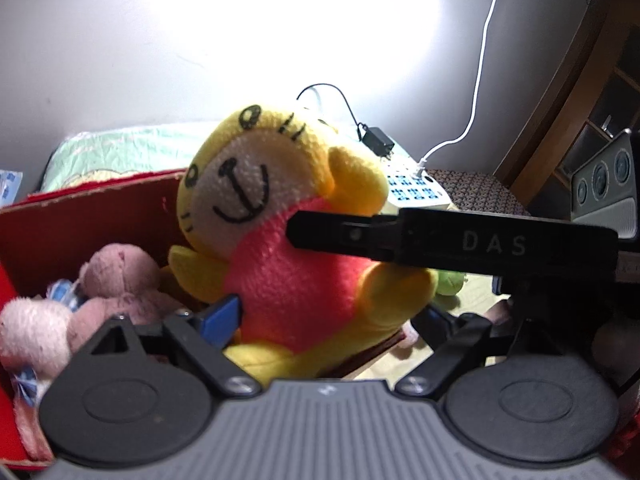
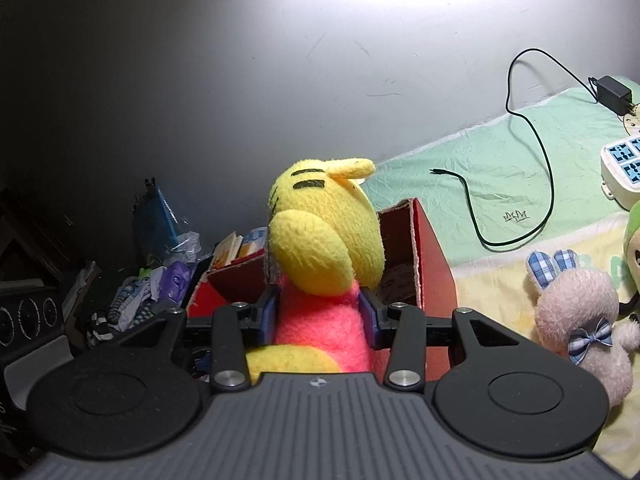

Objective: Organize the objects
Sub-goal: 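Carry the yellow tiger plush with the right gripper into the red box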

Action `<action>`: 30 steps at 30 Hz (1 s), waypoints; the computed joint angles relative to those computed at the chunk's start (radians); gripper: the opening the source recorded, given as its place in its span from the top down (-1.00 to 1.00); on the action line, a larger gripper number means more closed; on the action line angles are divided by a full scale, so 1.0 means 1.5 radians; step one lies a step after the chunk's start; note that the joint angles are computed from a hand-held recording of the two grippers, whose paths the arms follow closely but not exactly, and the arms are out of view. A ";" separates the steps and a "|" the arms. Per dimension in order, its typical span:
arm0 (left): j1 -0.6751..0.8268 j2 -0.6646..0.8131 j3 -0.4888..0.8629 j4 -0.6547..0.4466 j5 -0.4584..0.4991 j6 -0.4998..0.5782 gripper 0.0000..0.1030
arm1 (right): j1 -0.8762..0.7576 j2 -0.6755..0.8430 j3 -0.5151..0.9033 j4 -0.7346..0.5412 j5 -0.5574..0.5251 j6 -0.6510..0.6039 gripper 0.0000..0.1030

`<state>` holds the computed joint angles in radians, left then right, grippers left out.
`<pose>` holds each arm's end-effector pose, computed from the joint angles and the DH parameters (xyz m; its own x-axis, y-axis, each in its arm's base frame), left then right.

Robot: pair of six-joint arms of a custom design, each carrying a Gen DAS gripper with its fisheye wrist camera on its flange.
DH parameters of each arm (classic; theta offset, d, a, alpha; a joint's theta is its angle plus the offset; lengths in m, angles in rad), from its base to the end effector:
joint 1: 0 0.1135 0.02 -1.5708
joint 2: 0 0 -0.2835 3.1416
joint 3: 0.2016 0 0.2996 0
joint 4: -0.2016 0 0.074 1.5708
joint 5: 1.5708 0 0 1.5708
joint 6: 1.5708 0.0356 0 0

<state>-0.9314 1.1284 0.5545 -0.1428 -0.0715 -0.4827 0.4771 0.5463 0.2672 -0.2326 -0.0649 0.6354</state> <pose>0.1573 -0.2073 0.1888 -0.7038 0.1706 -0.6896 0.4986 0.8101 -0.3084 0.1517 0.0810 0.1840 -0.6519 0.3297 -0.6829 -0.1511 0.8260 0.5430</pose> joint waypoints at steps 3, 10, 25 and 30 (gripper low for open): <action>0.009 0.035 0.002 0.012 0.013 -0.001 -0.77 | 0.034 0.047 0.004 0.009 0.058 0.004 0.18; 0.017 0.069 0.000 0.023 0.024 -0.013 -0.82 | 0.063 0.070 -0.006 0.034 0.109 0.011 0.19; 0.026 0.165 0.028 0.065 0.026 -0.024 -0.94 | 0.054 -0.029 -0.028 -0.006 0.117 0.021 0.49; 0.030 0.194 0.043 0.065 0.024 -0.034 -0.98 | 0.073 0.049 -0.015 0.013 0.150 0.017 0.53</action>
